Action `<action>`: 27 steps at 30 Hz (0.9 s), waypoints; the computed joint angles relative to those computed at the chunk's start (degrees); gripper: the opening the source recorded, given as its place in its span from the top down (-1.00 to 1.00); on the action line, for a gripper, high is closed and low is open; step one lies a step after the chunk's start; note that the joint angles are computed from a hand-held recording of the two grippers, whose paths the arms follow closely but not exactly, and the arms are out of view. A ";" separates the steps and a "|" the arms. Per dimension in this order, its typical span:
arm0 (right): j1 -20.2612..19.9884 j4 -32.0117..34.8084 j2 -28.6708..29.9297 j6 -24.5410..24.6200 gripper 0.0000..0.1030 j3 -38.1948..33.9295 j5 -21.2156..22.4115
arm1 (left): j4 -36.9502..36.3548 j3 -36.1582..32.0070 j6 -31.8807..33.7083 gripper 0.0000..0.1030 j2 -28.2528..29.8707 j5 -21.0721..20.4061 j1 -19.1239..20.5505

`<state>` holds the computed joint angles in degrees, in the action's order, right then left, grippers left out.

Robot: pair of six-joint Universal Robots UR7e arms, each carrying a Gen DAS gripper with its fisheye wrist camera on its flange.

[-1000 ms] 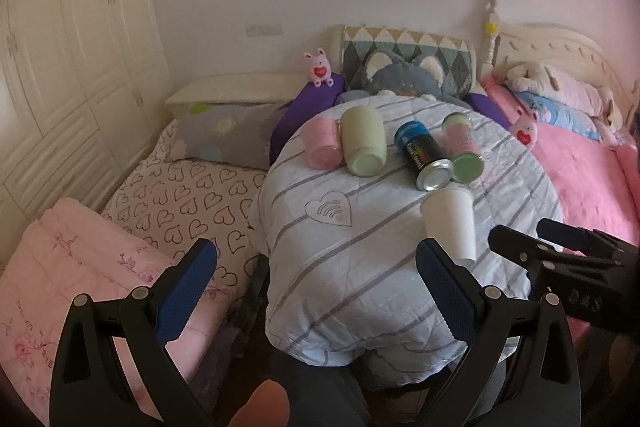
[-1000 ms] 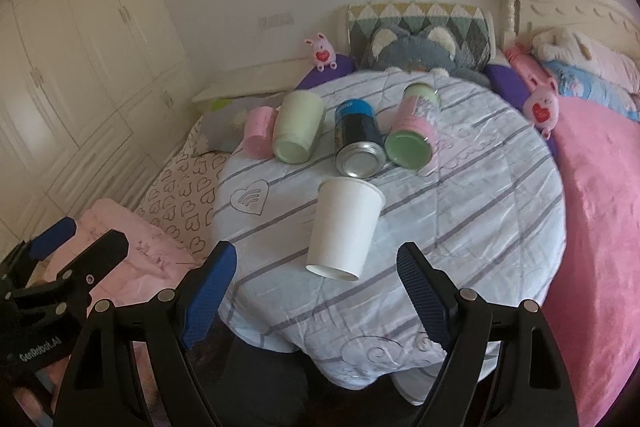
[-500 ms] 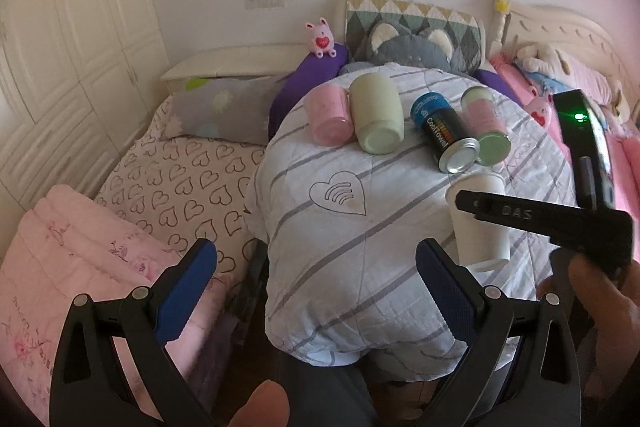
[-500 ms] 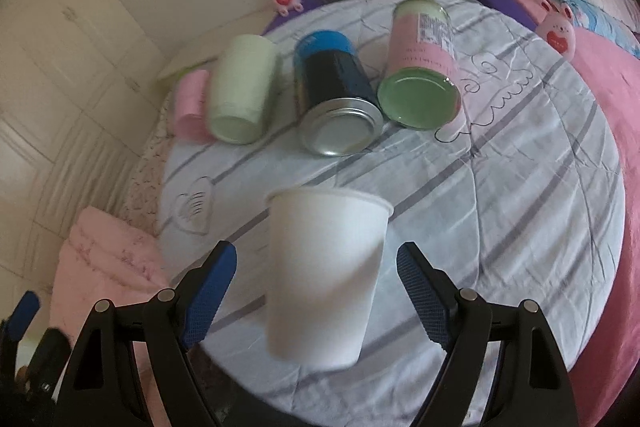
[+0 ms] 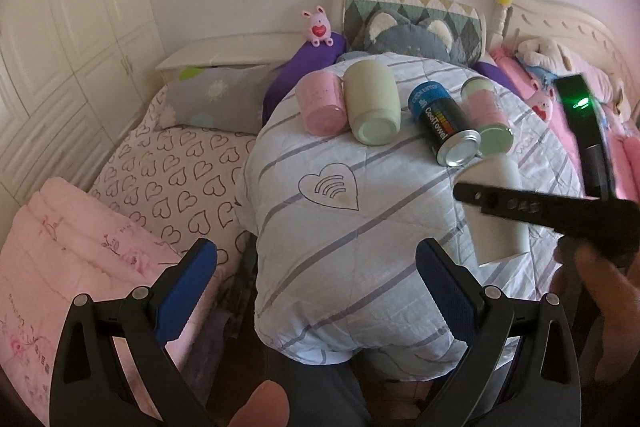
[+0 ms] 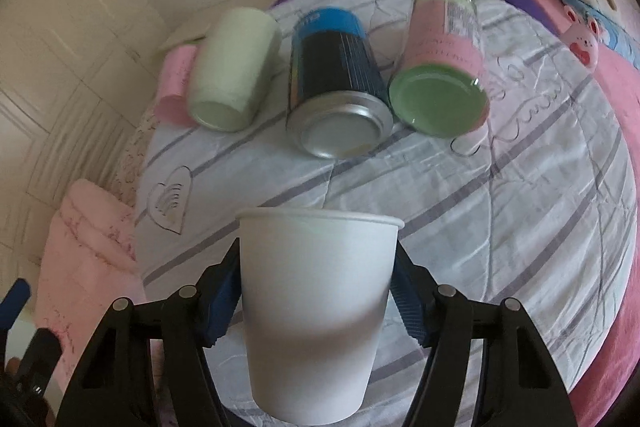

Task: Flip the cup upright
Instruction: 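Lift the white cup with the right tool and rotate it rim-up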

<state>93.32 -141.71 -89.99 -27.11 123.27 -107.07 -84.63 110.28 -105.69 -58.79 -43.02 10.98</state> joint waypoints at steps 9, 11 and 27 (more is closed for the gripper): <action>-5.13 -15.58 -9.64 -13.59 -0.33 9.13 15.21 | 0.39 -1.26 0.51 -0.96 1.67 -1.14 -0.57; -7.30 -23.64 -10.94 -17.95 -0.33 13.33 19.54 | 0.76 -1.67 0.49 -0.96 2.10 -1.68 -0.61; -13.07 -37.91 -11.74 -23.87 -0.34 21.66 22.30 | 3.05 -3.77 -0.47 -0.96 4.17 -3.06 -1.56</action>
